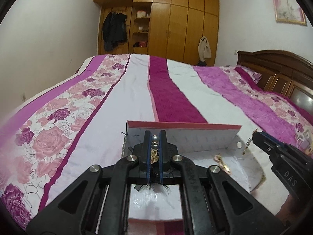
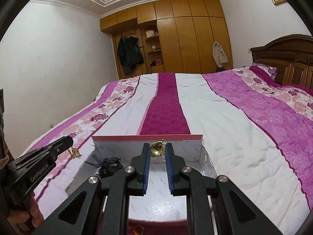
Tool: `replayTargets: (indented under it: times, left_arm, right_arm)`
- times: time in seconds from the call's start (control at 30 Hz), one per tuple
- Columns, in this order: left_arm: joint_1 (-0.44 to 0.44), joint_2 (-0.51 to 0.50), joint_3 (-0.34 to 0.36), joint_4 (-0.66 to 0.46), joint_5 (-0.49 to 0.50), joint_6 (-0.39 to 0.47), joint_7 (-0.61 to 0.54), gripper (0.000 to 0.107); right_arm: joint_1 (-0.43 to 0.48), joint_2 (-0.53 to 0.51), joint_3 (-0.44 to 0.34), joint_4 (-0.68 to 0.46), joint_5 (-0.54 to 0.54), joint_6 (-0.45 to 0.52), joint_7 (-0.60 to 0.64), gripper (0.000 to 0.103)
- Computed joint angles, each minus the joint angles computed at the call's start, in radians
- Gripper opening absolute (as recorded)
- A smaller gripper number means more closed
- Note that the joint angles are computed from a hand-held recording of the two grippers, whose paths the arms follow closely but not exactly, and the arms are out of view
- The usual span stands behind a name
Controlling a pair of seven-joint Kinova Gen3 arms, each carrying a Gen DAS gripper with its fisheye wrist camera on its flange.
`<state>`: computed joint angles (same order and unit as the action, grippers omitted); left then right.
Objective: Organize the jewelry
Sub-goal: 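Carry the pendant into the shoebox and open the right tool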
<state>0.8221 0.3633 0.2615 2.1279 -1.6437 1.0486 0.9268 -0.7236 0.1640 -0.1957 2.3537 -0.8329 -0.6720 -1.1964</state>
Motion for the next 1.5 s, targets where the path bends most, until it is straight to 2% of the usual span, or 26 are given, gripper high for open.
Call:
replayTargets:
  times: [0.37, 0.57, 0.67, 0.77, 0.83, 0.87, 0.93, 1.03, 1.2, 1.4, 1.5]
  left_arm:
    - [-0.069, 0.058, -0.031, -0.037, -0.005, -0.125, -0.001, 0.0]
    - [-0.08, 0.074, -0.047, -0.048, 0.002, -0.163, -0.023, 0.0]
    - [-0.083, 0.077, -0.052, -0.053, 0.014, -0.175, -0.034, 0.0]
    - [-0.084, 0.077, -0.059, -0.063, 0.037, -0.191, -0.063, 0.013]
    - [-0.081, 0.074, -0.064, -0.062, 0.039, -0.196, -0.062, 0.026]
    - [-0.077, 0.072, -0.065, -0.061, 0.039, -0.195, -0.063, 0.028]
    - [-0.075, 0.064, -0.066, -0.058, 0.042, -0.197, -0.069, 0.033]
    - [-0.078, 0.048, -0.064, -0.052, 0.051, -0.207, -0.074, 0.038]
    - [-0.084, 0.013, -0.057, -0.035, 0.063, -0.229, -0.076, 0.04]
    - [-0.068, -0.031, -0.042, -0.016, 0.1, -0.219, -0.1, 0.041]
    - [-0.05, -0.051, -0.032, -0.015, 0.149, -0.191, -0.139, 0.041]
  right_arm:
    - [0.008, 0.12, 0.083, -0.105, -0.026, 0.086, 0.079, 0.017]
    - [-0.011, 0.179, 0.144, -0.159, -0.085, 0.159, 0.142, 0.017]
    - [-0.005, 0.196, 0.162, -0.174, -0.085, 0.197, 0.136, 0.017]
    - [-0.009, 0.2, 0.187, -0.187, -0.096, 0.24, 0.139, 0.018]
    - [-0.013, 0.199, 0.197, -0.191, -0.092, 0.256, 0.13, 0.018]
    - [-0.022, 0.198, 0.21, -0.194, -0.104, 0.266, 0.137, 0.019]
    - [-0.019, 0.192, 0.216, -0.195, -0.1, 0.282, 0.128, 0.031]
    - [-0.006, 0.178, 0.207, -0.18, -0.058, 0.285, 0.08, 0.036]
    - [-0.003, 0.136, 0.204, -0.154, -0.018, 0.301, 0.04, 0.042]
    - [-0.001, 0.068, 0.173, -0.108, 0.005, 0.288, 0.022, 0.048]
    - [0.001, 0.029, 0.151, -0.084, -0.007, 0.286, 0.024, 0.05]
